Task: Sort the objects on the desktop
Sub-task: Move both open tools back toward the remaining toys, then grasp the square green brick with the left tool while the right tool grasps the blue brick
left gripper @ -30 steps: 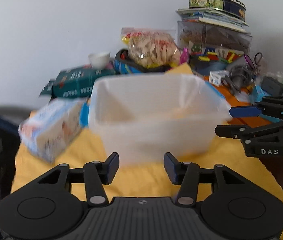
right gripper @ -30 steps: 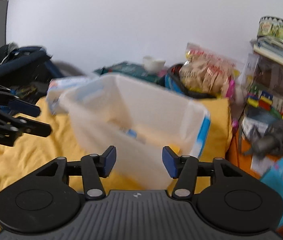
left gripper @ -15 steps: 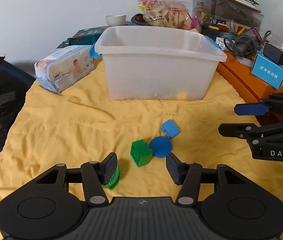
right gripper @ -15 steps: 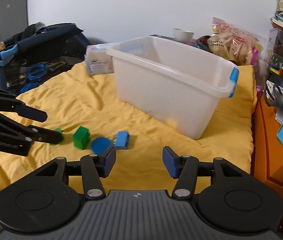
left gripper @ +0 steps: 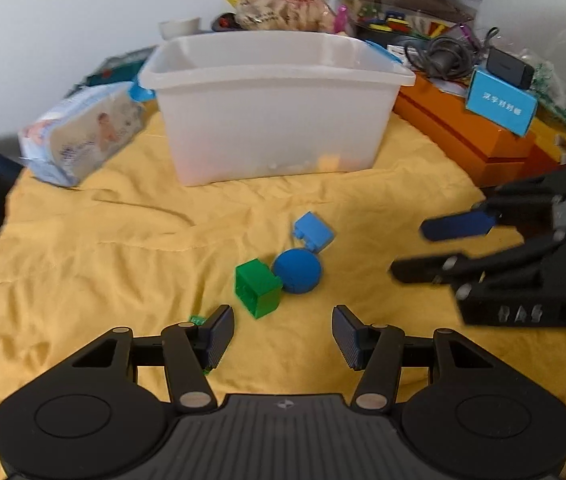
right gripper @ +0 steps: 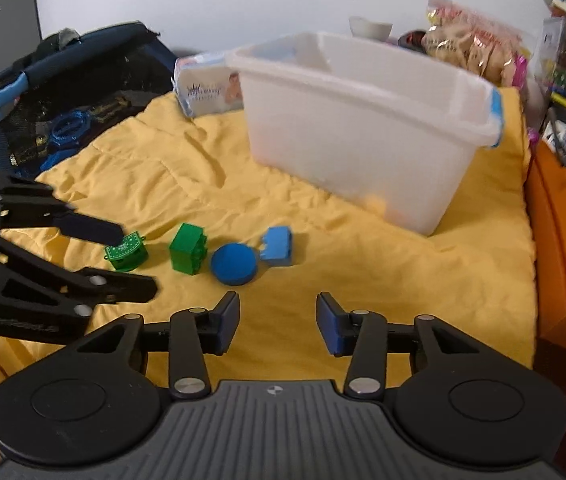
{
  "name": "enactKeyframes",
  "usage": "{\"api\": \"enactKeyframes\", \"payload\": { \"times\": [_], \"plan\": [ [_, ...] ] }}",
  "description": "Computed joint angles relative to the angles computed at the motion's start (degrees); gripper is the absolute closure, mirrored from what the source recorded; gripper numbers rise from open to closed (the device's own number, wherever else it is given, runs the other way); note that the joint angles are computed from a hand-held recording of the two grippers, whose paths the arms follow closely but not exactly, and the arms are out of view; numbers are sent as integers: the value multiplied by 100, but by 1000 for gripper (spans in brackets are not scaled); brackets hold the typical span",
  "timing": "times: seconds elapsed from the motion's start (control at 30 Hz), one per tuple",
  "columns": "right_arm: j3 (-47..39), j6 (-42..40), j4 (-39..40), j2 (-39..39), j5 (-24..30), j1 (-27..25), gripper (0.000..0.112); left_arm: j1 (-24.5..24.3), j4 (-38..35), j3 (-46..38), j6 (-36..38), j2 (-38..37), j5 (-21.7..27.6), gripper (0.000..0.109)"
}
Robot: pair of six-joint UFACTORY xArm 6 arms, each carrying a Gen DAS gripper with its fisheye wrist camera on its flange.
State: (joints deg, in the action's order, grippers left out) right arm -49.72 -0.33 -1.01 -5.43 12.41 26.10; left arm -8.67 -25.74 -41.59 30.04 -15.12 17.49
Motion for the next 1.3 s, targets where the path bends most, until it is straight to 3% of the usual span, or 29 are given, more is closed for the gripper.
{"api": "enactKeyframes", "payload": {
  "times": [0.07,0.27,0.33,0.37,0.47,0.63,0.7,0.83,0.87,1.07,1.3],
  "plan": [
    [-131,887,-803,122,116,13,67,54,-612,-287,799,329,130,51],
    [-449,2819,-2349,278,585,126,66,231,-1554,-987,2031,1115,525,54],
    [-543,3234,-2680,305,785,188,66,322,-1868,-1173,2362,1278,761,63],
    [-576,3431,-2842,307,883,219,66,389,-2071,-1267,2593,1348,936,75],
    [-695,3725,-3065,348,1144,307,66,627,-2285,-1469,2947,1457,1485,75],
    [-925,3961,-3250,459,1403,400,66,1210,-2594,-1915,2939,1642,2958,75],
    [-993,4073,-3381,474,1446,412,65,1286,-2582,-1875,3071,1531,3266,75],
    [-1043,4172,-3548,491,1493,427,65,1471,-2760,-1936,3227,1508,4390,75],
    [-1035,4171,-3534,489,1486,421,65,1451,-2753,-1901,3257,1489,4455,75],
    [-996,4059,-3486,468,1331,366,65,1338,-2789,-1626,3144,1453,3961,74],
    [-810,3522,-3027,470,899,168,65,1038,-2485,-1072,3072,937,2511,65]
  ]
}}
